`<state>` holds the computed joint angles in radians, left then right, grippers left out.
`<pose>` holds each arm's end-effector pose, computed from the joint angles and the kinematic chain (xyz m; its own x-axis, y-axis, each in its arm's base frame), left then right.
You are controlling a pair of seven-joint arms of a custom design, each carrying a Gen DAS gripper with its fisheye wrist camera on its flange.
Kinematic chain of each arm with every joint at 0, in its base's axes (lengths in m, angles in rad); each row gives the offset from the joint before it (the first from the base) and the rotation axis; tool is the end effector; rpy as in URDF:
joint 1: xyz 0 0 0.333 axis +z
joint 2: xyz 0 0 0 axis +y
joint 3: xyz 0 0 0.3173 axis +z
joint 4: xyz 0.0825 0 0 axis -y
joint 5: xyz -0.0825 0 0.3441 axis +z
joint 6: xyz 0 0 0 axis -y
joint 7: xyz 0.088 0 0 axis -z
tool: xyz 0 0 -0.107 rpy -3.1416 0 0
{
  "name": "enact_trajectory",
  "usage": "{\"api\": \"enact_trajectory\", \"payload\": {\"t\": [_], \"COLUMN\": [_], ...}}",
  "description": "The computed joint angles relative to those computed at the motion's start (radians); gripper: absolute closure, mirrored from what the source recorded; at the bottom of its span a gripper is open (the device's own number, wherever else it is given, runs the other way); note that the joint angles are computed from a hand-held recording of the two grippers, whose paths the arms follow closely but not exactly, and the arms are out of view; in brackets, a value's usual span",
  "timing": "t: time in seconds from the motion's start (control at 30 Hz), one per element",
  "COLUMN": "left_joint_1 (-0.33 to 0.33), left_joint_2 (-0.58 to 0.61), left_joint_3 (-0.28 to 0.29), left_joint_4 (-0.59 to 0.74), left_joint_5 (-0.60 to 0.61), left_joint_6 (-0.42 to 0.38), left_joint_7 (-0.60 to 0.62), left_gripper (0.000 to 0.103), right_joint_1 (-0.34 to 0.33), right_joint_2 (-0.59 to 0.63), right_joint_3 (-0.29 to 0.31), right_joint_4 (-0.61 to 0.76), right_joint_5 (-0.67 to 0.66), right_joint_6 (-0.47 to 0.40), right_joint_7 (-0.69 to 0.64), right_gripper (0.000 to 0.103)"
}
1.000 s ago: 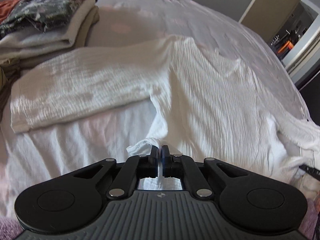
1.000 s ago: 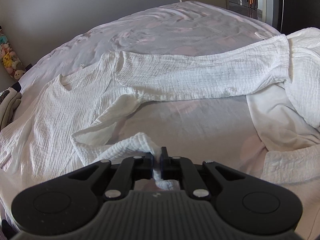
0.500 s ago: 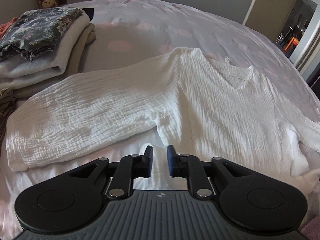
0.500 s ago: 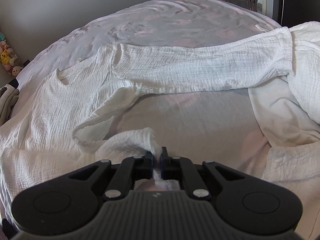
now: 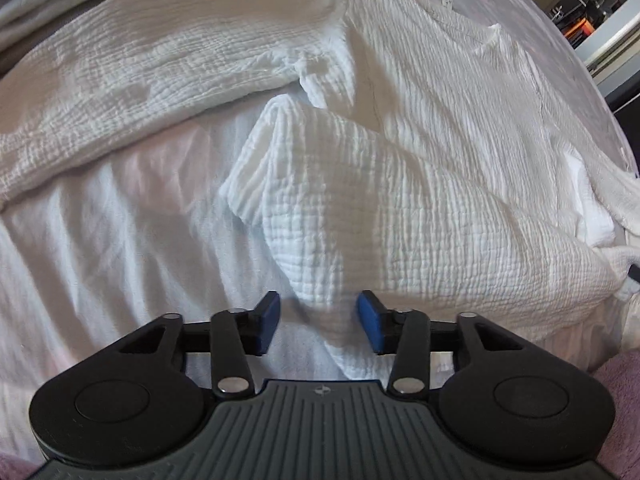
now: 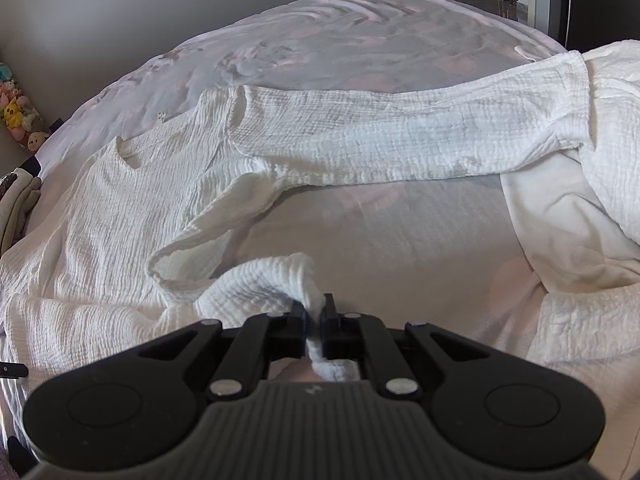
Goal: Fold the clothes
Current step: 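Hold the folded side with the right gripper while the left gripper pinches the hem, then open both grippers and release the white gauze top flat on the bed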
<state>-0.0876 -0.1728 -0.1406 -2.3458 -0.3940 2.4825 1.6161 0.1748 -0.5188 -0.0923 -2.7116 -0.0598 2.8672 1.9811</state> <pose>0.4611 -0.1075 0.4567 -0.0398 -0.9587 0.2816 -0.9611 -0.0404 -0.2734 0.3765 0.0320 0.4866 -0.1907 -0.9503 -0.2461 -0.7622 0.3014 -0.5729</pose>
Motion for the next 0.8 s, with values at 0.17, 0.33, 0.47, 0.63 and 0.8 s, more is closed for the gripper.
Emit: {"api": "enact_trajectory", "payload": {"t": [0.17,0.33,0.47,0.63,0.8], "left_joint_1": [-0.02,-0.025,-0.01,0.003,0.018], "left_joint_2": [-0.05,-0.158,-0.239,-0.318,-0.414], "left_joint_3": [0.017,0.06,0.08,0.111,0.141], "left_joint_4": [-0.03,-0.026,0.005,0.05,0.047], "left_joint_5": [-0.087,-0.176,-0.181,-0.189,-0.19], "left_joint_6": [0.051,0.029,0.001,-0.076,-0.184], "left_joint_7": [0.088,0.177,0.213,0.223,0.24], "left_gripper": [0.101,0.101,0.101,0.101,0.101], "right_joint_1": [0.031,0.116,0.188,0.199,0.153], "right_joint_2": [-0.017,-0.095,-0.238,-0.422,-0.568], "right_joint_3": [-0.031,-0.12,-0.188,-0.178,-0.123], "right_joint_4": [-0.012,-0.039,-0.069,-0.066,-0.048], "right_joint_5": [0.027,0.114,0.204,0.244,0.231], "right_joint_6": [0.018,0.046,0.047,0.021,-0.101], "right_joint_7": [-0.029,-0.101,-0.134,-0.11,-0.05], "right_gripper": [0.095,0.096,0.096,0.096,0.096]}}
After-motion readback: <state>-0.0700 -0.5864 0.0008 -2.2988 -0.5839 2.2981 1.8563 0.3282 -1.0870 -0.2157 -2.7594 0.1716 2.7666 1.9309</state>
